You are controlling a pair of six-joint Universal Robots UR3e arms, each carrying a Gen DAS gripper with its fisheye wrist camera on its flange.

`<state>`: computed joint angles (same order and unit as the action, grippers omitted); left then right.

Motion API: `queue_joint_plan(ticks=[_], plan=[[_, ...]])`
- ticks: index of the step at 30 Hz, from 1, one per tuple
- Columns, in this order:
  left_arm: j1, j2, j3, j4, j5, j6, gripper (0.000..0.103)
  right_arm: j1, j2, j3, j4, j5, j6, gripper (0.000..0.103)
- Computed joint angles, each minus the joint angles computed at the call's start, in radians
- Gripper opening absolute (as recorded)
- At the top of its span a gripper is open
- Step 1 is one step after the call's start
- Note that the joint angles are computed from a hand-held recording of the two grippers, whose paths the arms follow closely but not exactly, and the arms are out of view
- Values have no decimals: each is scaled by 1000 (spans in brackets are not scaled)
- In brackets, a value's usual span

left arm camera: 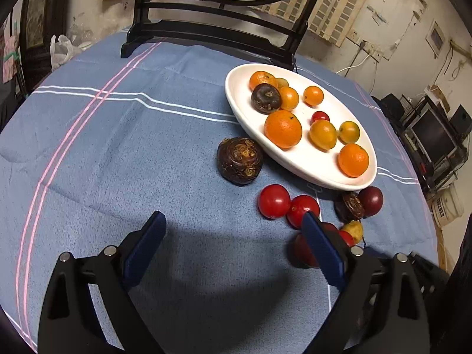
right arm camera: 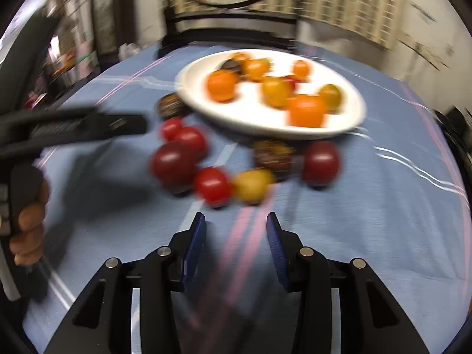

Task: Organize fruits
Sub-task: 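Grasp a dark red tomato with the right tool while the left grasps another dark red tomato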

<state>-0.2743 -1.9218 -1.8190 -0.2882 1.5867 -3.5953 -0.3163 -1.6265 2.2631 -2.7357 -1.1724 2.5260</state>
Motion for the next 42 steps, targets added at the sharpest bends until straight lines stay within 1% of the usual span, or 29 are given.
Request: queue_joint_plan(ticks=[2,5,7,10,12,16,19,21,22,24,26,29,33,35,37,39,42], plan=[[3,3,-5,2,-12,-6,91,-55,14,-27,-18,3,42,43],[-1,-1,4,-8,-14,-2,91,-89,67,-94,-16,-8,90,44],[-12,-7,14,-17,6,5,91,-86,100,-129,-5,-15,85,45],[-20,-10,22,-23,19,10,91,-29,181,-182,-59,-105,81,46],[-24,-11,25,-24,29,10,91,-22,204,-206,-51,-94,63,48],[-26,-18,35,-35,28,18,91,26,245,-249,-37,-128,23,49],[-28,-23,40,-38,22,21,91,47,296,-294,-56,-151,25,49],[-35,-29,48,-41,33,27,91,36,319,-335,-20,-121,22,47],[-38,-32,53,-44,40,30,91,23,323,-351,13,-87,13,38],[-40,-34,56,-46,49,32,91,12,319,-348,23,-63,13,38],[-35,-30,49,-39,40,28,91,-5,299,-317,15,-41,22,38],[-33,-26,42,-32,29,33,91,-34,256,-273,14,-35,50,38],[-45,-29,43,-23,22,48,91,-105,151,-152,17,24,59,38],[-60,-33,46,-14,26,64,91,-117,137,-127,11,42,64,38],[-75,-37,52,-16,30,87,91,-137,108,-93,20,78,52,38],[-95,-25,51,-32,60,97,91,-152,91,-72,29,108,27,38],[-108,16,-6,-16,46,108,91,-166,82,-67,46,138,0,38]])
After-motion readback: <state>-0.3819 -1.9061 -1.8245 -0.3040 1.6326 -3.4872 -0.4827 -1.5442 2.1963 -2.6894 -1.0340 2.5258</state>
